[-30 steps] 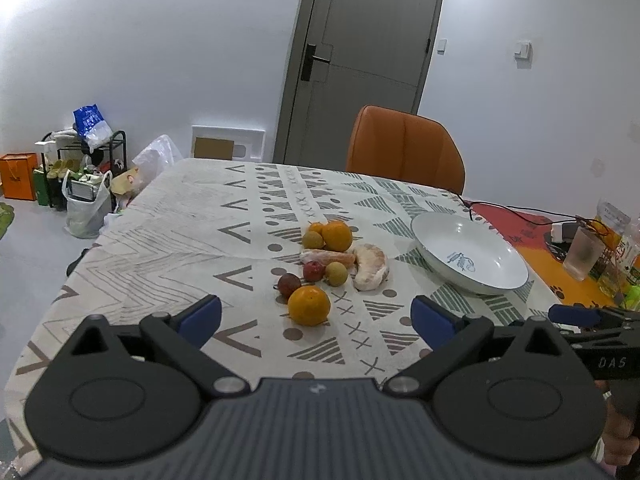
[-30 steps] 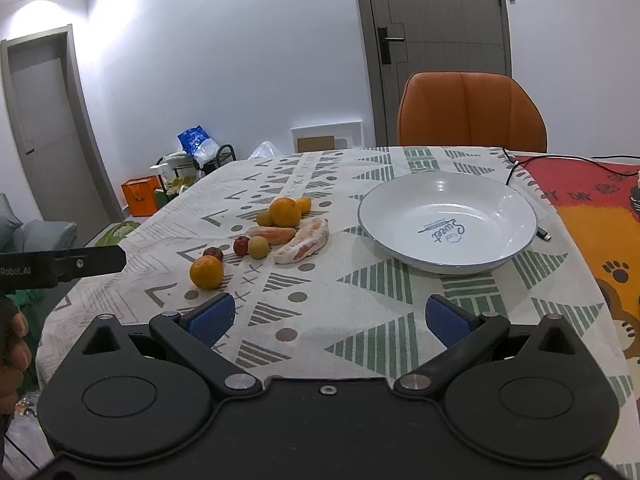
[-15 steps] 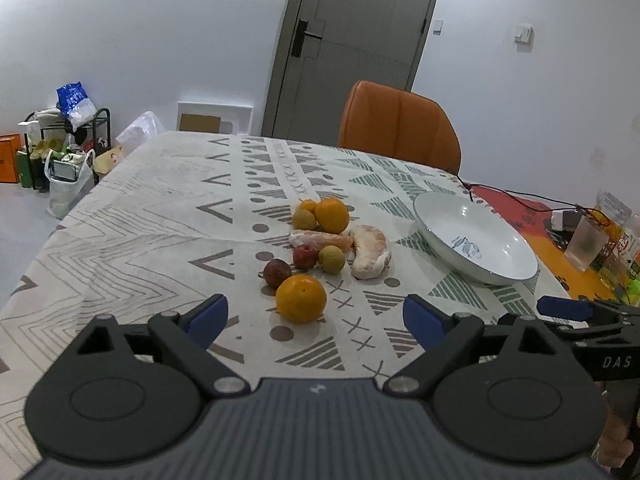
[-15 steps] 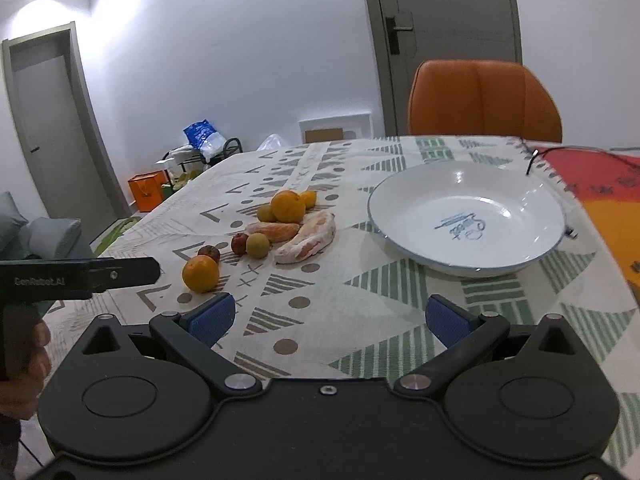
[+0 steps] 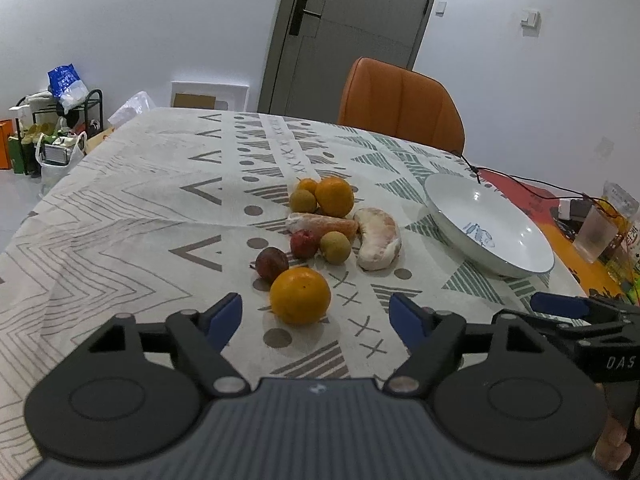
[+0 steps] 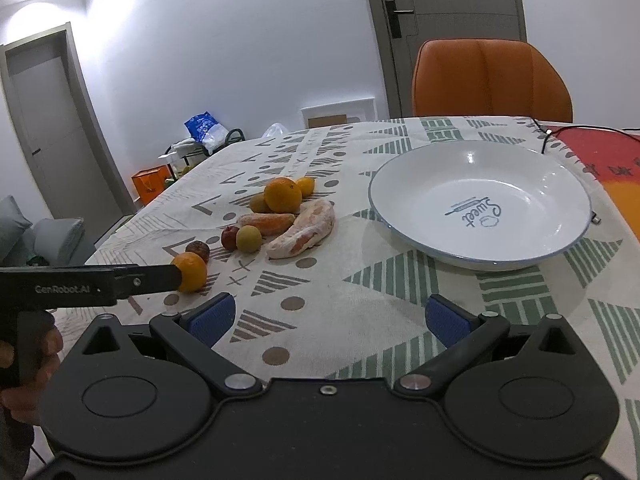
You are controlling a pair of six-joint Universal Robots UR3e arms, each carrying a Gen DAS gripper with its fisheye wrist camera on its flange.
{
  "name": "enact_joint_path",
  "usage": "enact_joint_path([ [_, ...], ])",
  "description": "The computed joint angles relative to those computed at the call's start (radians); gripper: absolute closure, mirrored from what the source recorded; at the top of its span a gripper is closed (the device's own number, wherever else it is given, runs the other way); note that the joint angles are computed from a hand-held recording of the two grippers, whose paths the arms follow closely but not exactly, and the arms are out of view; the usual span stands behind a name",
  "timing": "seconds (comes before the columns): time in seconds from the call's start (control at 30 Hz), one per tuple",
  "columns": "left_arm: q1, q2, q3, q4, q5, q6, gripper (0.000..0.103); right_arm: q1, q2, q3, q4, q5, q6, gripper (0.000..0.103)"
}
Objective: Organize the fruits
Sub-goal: 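Reach down and grasp the large orange with the left gripper, then grasp the plastic-wrapped peeled pomelo with the right gripper while the left gripper holds the orange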
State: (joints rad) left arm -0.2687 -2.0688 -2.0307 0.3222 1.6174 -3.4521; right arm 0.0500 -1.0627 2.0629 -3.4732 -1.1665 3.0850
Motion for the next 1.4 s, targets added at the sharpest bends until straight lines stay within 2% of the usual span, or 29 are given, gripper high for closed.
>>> enact_joint_path([
  [0.1, 0.006, -0.020, 0.020, -0.002, -0.009, 0.000, 0.027, 0.003, 0.014, -0.023, 0.015, 0.004, 0.000, 0.001],
  [0.3, 0.030, -0.059, 0.060, -0.027, -0.036, -0.005, 0.041, 0.018, 0.040, -0.078, 0.055, -0.007, 0.006, 0.001],
  [0.4, 0.048, -0.087, 0.078, -0.020, -0.057, -0.009, 0.056, 0.028, 0.053, -0.105, 0.069, -0.014, 0.008, 0.005],
  [0.43, 0.055, -0.093, 0.083, -0.027, -0.063, -0.014, 0.065, 0.032, 0.060, -0.121, 0.078, -0.015, 0.009, 0.008],
  [0.5, 0.072, -0.090, 0.072, -0.011, -0.085, -0.025, 0.065, 0.042, 0.072, -0.153, 0.105, -0.019, 0.010, 0.012],
  [0.63, 0.087, -0.062, 0.045, 0.001, -0.078, -0.014, 0.066, 0.067, 0.105, -0.224, 0.147, -0.041, 0.011, 0.024],
  [0.87, 0.141, -0.009, -0.013, 0.010, -0.088, -0.002, 0.066, 0.124, 0.188, -0.365, 0.193, -0.085, 0.025, 0.028],
  [1.03, 0.180, 0.014, -0.039, 0.019, -0.109, 0.016, 0.066, 0.156, 0.233, -0.454, 0.239, -0.136, 0.044, 0.041],
  [1.2, 0.207, 0.017, -0.050, 0.028, -0.126, 0.032, 0.066, 0.187, 0.270, -0.533, 0.280, -0.206, 0.071, 0.047],
  [1.4, 0.235, 0.008, -0.053, 0.028, -0.145, 0.041, 0.066, 0.218, 0.323, -0.627, 0.313, -0.267, 0.094, 0.047],
])
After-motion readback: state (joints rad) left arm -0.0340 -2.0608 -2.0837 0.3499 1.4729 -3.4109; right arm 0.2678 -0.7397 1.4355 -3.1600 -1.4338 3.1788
